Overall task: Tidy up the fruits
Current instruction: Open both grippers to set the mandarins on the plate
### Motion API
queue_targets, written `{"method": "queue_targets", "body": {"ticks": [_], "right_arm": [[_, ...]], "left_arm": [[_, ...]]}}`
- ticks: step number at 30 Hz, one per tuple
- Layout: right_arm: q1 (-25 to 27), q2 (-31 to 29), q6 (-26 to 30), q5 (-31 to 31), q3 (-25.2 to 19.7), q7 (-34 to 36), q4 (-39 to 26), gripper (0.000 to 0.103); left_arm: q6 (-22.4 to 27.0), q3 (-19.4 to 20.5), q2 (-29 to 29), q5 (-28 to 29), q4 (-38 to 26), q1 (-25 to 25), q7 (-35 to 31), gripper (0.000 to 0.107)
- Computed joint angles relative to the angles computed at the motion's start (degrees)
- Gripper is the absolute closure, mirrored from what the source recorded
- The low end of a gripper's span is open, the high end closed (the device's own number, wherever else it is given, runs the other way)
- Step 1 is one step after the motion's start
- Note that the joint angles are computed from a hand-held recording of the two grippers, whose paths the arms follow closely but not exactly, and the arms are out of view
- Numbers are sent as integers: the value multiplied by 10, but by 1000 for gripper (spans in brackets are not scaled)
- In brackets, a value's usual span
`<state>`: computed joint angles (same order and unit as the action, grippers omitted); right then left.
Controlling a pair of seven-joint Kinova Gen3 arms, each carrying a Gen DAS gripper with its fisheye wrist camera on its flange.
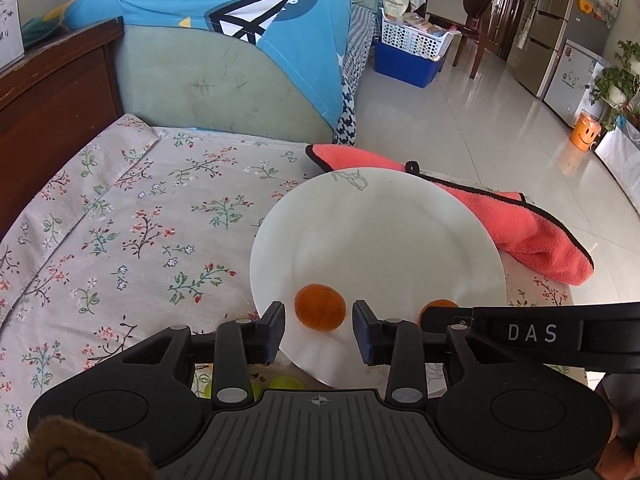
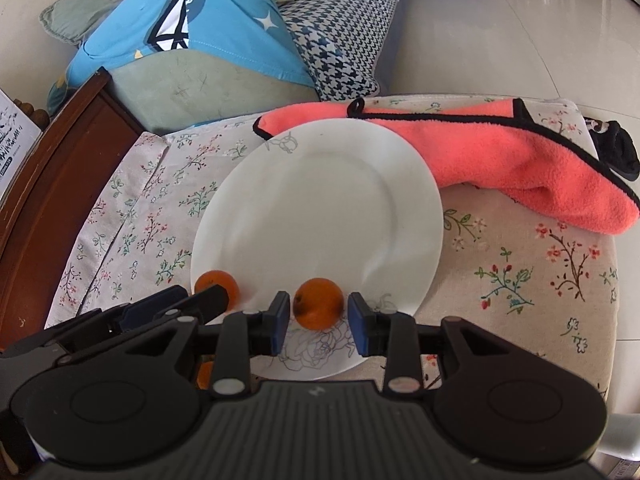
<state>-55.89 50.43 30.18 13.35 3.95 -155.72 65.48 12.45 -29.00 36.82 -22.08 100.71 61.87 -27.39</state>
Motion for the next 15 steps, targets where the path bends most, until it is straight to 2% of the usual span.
{"method": "queue_targets", "body": {"ticks": [3,6,11,15], "right_arm": [[0,-6,-9,-2,4,-10,9,69],[-2,-17,-37,-3,11,-26,31,68],[-2,-32,-75,-6,15,-30,58,66],[-5,-40,-86,-9,18,-23,69,65]], "left_arm": [[-2,-24,-3,-4,8,21,15,52],[-2,-44,-8,-10,13,40,27,43],[-12,-62,-24,-14,25,54,41,38],[-2,-70,-36,-21,34,65,49,36]]}}
